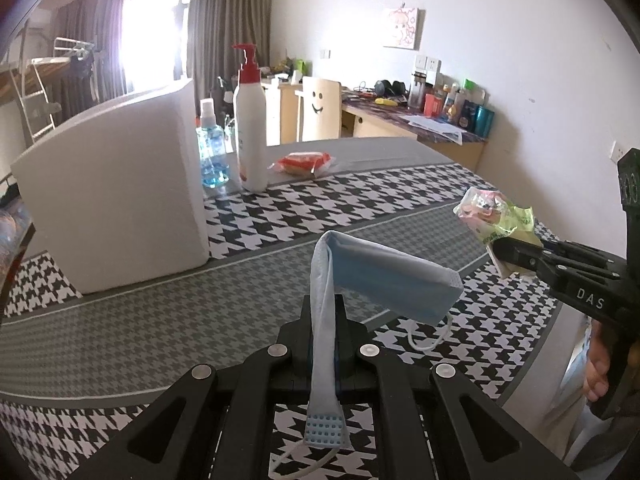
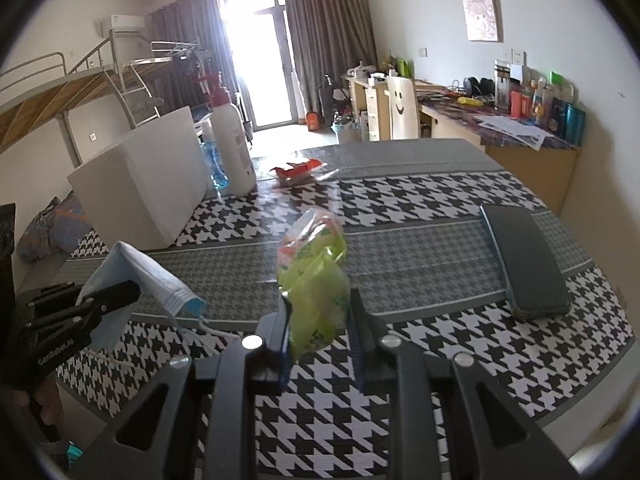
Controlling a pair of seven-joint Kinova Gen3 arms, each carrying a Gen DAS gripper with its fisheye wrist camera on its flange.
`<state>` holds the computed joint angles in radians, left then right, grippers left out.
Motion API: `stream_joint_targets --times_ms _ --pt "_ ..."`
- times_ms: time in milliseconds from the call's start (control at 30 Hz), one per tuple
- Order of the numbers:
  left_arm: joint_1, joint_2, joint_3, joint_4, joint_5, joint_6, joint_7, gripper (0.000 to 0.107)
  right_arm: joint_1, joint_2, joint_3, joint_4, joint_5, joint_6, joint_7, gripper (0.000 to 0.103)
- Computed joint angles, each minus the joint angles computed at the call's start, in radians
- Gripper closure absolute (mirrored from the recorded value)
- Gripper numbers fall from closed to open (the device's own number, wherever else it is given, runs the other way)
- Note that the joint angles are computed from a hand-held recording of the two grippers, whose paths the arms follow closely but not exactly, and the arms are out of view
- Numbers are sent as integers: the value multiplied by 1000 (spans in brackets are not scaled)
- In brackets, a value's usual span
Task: Organize soft objects
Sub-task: 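Carry the face mask and plastic bag with both tools toward the foam box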
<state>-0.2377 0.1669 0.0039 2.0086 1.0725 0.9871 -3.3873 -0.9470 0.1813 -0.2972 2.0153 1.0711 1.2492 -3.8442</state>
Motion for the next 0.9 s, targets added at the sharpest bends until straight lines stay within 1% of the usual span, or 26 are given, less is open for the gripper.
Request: stream_joint_targets --times_ms 533,900 --pt "-21 -21 -22 -7 38 31 -29 101 -17 6 -1 -42 31 39 46 75" --pt "-30 -24 -29 -14 48 48 -46 101 -27 6 -4 -52 48 63 48 75"
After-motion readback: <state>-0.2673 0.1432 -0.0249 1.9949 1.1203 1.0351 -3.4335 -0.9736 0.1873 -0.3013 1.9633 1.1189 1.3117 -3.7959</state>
